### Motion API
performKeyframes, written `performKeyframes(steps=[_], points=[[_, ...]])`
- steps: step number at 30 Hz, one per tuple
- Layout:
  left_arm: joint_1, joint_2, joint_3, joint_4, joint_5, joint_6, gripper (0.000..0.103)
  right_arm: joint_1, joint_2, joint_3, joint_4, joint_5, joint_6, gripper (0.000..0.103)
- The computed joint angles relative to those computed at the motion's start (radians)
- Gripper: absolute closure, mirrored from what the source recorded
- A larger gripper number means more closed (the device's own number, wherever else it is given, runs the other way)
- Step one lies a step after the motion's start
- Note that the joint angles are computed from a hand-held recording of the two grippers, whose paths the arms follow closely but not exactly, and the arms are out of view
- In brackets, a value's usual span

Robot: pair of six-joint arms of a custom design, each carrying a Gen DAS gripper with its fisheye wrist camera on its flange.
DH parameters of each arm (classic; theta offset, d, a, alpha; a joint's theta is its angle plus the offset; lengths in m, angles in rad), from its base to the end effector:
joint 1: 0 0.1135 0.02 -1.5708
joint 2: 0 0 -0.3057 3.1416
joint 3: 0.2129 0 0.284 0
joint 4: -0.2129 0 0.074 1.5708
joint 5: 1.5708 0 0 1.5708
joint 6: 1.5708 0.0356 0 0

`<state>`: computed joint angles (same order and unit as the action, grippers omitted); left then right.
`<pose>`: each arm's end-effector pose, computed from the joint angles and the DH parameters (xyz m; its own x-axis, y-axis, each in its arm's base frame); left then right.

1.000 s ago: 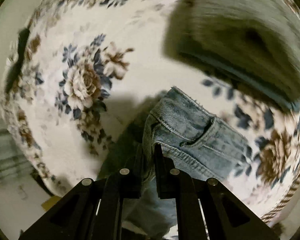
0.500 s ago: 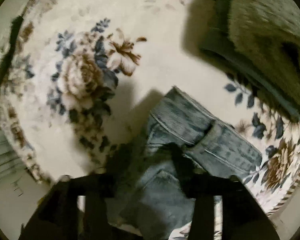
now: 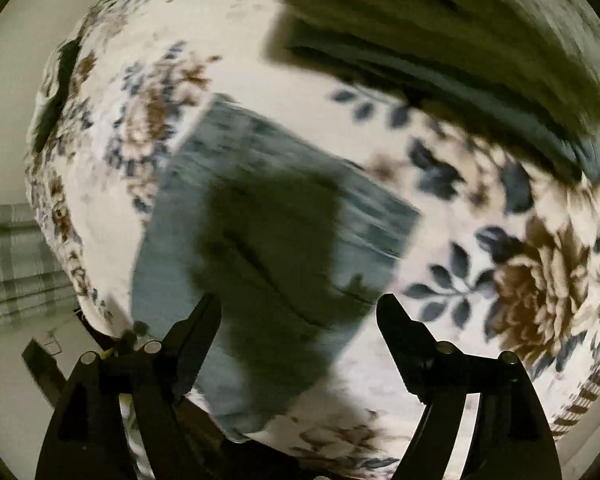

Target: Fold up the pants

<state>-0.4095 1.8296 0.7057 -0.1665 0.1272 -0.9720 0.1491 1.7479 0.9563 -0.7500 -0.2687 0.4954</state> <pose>0.2758 -0.1246 0.0796 -0.8497 -0.5244 -0.0553 -0.4874 0.8210 -0.2973 0.3099 0.0561 0.1508 -0.9414 0.3221 0.1005 0.3372 0.9084 0.2473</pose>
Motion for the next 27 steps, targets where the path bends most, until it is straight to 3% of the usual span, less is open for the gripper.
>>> performKeyframes(steps=[3, 7, 8, 11, 13, 15, 19, 22, 24, 27], points=[[0.049, 0.081, 0.009, 0.046, 0.001, -0.018, 0.03, -0.061, 0.014, -0.058, 0.057, -0.019, -0.039, 0.021], [0.037, -0.058, -0.059, 0.019, -0.03, -0.053, 0.03, -0.117, 0.064, -0.089, 0.145, -0.071, -0.081, 0.021], [0.025, -0.122, -0.108, 0.028, -0.005, -0.095, 0.03, -0.131, 0.077, -0.096, 0.172, -0.092, -0.087, 0.015], [-0.051, -0.303, -0.247, 0.049, 0.068, -0.294, 0.03, -0.176, 0.138, -0.098, 0.213, -0.153, -0.095, 0.01], [-0.17, -0.419, -0.332, 0.087, 0.087, -0.501, 0.029, -0.194, 0.176, -0.099, 0.254, -0.194, -0.115, 0.009], [-0.333, -0.453, -0.398, 0.205, 0.078, -0.744, 0.029, -0.209, 0.204, -0.106, 0.291, -0.235, -0.143, 0.009], [-0.554, -0.237, -0.419, 0.579, 0.028, -1.06, 0.03, -0.222, 0.239, -0.114, 0.33, -0.273, -0.175, 0.009], [-0.599, -0.074, -0.377, 0.742, -0.025, -1.148, 0.03, -0.233, 0.24, -0.125, 0.335, -0.289, -0.197, 0.009], [-0.577, 0.013, -0.335, 0.77, -0.056, -1.149, 0.03, -0.23, 0.237, -0.127, 0.333, -0.296, -0.206, 0.01], [-0.552, 0.029, -0.329, 0.747, -0.108, -1.158, 0.029, -0.237, 0.225, -0.145, 0.346, -0.321, -0.214, 0.01]])
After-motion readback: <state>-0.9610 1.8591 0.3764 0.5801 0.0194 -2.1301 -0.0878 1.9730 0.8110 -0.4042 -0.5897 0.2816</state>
